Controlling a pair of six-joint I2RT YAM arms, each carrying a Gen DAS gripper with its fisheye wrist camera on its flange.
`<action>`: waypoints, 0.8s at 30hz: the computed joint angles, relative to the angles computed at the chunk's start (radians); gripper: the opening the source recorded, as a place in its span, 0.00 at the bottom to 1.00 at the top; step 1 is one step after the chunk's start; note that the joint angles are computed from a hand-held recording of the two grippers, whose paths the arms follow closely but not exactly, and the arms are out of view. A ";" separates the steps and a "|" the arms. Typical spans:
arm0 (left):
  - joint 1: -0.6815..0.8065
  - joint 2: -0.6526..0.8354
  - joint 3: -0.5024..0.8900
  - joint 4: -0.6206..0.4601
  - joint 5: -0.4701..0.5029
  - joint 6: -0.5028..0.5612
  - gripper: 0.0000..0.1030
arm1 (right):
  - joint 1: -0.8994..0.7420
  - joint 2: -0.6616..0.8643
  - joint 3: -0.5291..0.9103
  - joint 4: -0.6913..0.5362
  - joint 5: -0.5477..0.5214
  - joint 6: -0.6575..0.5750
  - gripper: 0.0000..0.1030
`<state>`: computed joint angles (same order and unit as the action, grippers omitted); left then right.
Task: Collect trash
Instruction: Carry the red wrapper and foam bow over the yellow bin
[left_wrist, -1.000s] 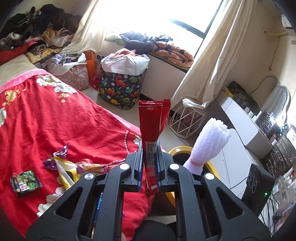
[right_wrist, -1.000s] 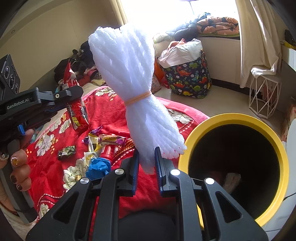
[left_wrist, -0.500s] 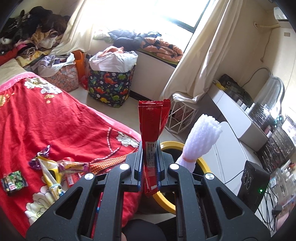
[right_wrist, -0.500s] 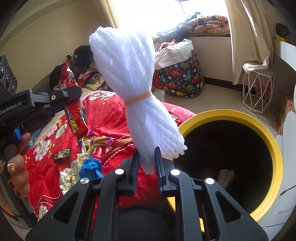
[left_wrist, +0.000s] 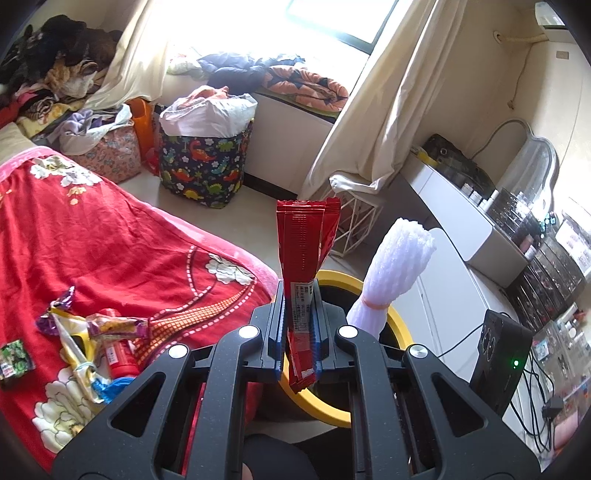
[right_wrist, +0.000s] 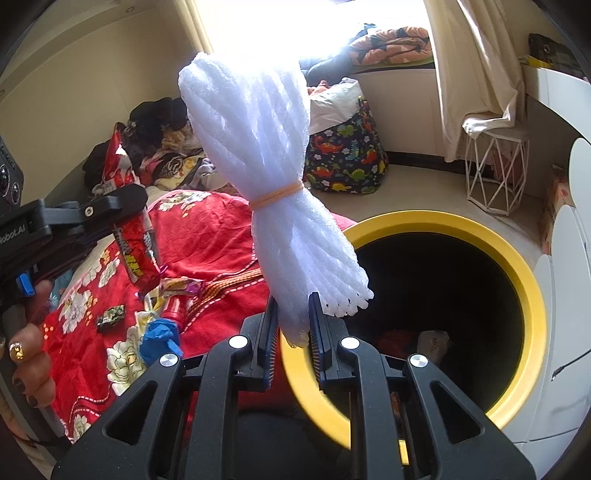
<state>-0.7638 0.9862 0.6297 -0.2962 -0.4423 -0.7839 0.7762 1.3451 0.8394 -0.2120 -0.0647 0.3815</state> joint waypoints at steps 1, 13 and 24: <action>0.000 0.009 0.002 0.006 0.003 0.002 0.06 | -0.005 -0.002 -0.001 -0.001 -0.001 0.000 0.15; -0.026 0.127 0.040 0.083 0.029 0.022 0.06 | -0.091 -0.036 -0.047 0.001 -0.010 0.013 0.15; -0.057 0.237 0.072 0.143 0.057 0.038 0.06 | -0.180 -0.054 -0.086 0.001 -0.031 0.012 0.15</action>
<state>-0.8205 1.2236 0.7012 -0.1530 -0.3858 -0.7462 0.5964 1.2912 0.7531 -0.2113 -0.0956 0.3932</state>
